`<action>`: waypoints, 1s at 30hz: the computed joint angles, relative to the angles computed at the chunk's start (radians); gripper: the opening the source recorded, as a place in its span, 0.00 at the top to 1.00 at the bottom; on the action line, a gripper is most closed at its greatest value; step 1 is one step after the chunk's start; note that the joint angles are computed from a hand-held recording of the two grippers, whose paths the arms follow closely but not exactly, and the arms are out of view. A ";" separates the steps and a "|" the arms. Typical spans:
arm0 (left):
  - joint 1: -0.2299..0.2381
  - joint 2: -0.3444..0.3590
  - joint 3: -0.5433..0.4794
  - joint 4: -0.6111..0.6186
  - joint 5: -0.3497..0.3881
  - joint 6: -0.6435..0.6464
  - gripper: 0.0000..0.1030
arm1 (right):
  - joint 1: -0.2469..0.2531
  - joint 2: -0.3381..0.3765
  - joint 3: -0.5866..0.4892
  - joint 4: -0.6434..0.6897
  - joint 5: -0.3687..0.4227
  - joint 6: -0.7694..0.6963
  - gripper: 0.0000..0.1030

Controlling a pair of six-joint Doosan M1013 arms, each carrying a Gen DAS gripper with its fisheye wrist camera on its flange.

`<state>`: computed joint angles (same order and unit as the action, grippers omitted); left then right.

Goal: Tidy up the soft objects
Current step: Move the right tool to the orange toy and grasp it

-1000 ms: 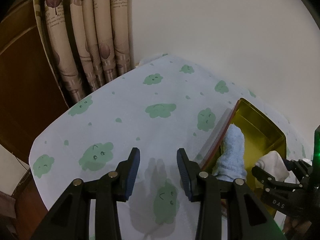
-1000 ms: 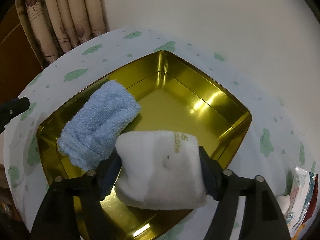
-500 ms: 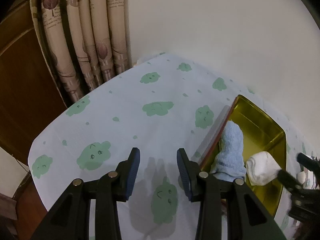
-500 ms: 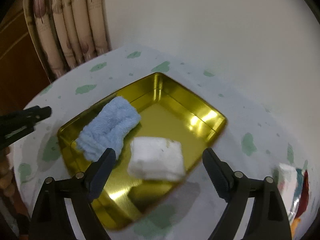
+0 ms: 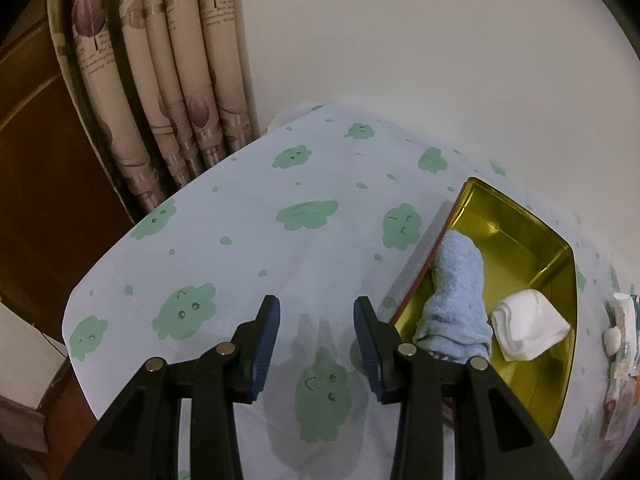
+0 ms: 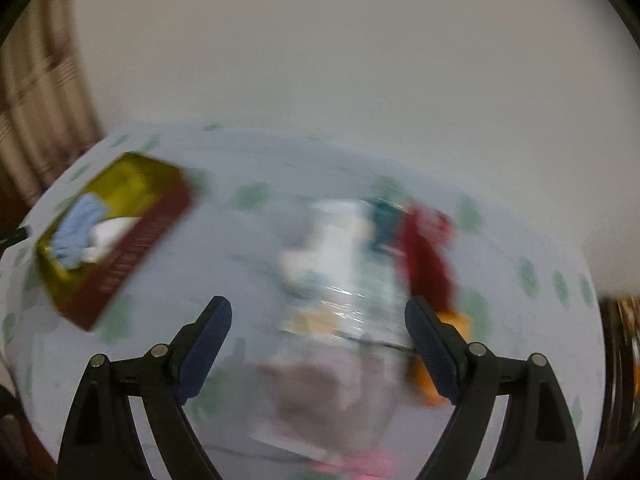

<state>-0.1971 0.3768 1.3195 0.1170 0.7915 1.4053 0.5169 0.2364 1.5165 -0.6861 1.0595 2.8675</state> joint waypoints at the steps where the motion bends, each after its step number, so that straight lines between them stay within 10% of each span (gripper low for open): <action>1: -0.002 -0.001 0.001 0.003 -0.001 0.001 0.62 | -0.006 -0.015 0.026 -0.001 0.009 0.026 0.16; 30: -0.186 -0.056 0.018 -0.167 0.097 0.292 0.62 | -0.103 -0.077 0.240 0.068 -0.184 0.101 0.49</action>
<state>-0.3830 0.3209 1.3378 -0.0500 0.8882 1.6974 0.4135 0.1596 1.7562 -0.6178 0.8752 2.9681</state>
